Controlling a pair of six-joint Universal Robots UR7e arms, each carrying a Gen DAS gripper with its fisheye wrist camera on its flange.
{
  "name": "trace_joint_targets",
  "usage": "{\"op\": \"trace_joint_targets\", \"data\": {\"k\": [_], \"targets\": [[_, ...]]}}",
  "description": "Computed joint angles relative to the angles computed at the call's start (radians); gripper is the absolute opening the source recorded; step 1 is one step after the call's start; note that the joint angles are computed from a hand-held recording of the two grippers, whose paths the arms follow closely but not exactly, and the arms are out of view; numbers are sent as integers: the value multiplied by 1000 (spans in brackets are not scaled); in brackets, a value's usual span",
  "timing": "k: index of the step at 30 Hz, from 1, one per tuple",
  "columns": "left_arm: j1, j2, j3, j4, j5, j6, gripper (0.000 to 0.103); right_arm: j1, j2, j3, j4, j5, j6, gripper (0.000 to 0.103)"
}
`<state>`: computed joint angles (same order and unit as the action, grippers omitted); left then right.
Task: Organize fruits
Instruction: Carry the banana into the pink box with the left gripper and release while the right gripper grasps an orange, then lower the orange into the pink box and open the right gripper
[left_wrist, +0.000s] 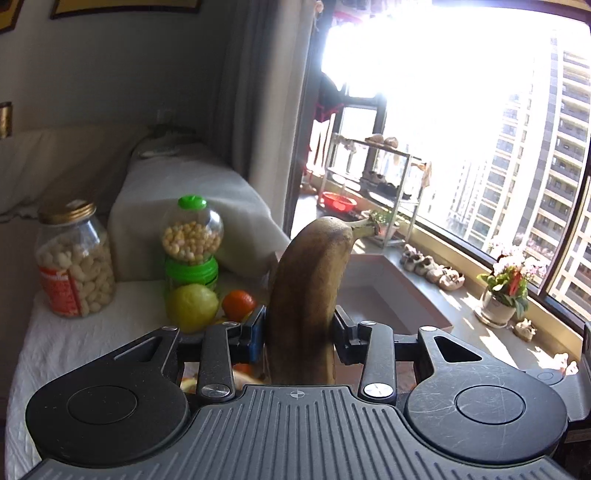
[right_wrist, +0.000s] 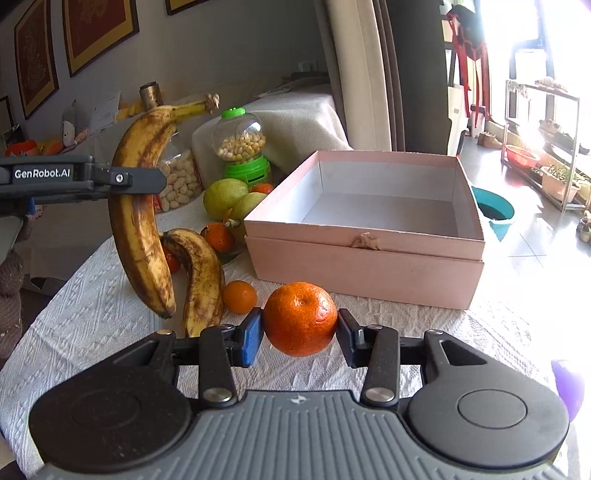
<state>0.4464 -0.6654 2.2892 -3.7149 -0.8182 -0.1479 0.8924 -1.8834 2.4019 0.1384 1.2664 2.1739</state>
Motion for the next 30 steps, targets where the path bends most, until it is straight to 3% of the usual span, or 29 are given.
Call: {"op": "trace_joint_targets", "data": {"k": [4, 7, 10, 13, 17, 20, 23, 30], "targets": [[-17, -20, -101, 13, -30, 127, 42, -133, -124, 19, 81, -158, -34, 42], [12, -5, -215, 77, -109, 250, 42, -220, -179, 27, 127, -256, -70, 42], [72, 12, -344, 329, -181, 218, 42, -268, -194, 32, 152, -293, -94, 42], [119, 63, -444, 530, -167, 168, 42, -334, -203, 39, 176, -345, -130, 42], [168, 131, -526, 696, -156, 129, 42, -401, -187, 41, 202, -393, -181, 42], [193, 165, -572, 806, -184, 80, 42, -385, -144, 22, 189, -367, -167, 42], [200, 203, -606, 813, -146, 86, 42, -368, -113, 11, 168, -339, -146, 42], [174, 227, -556, 563, 5, 233, 42, -363, -112, 14, 151, -314, -139, 42]]}}
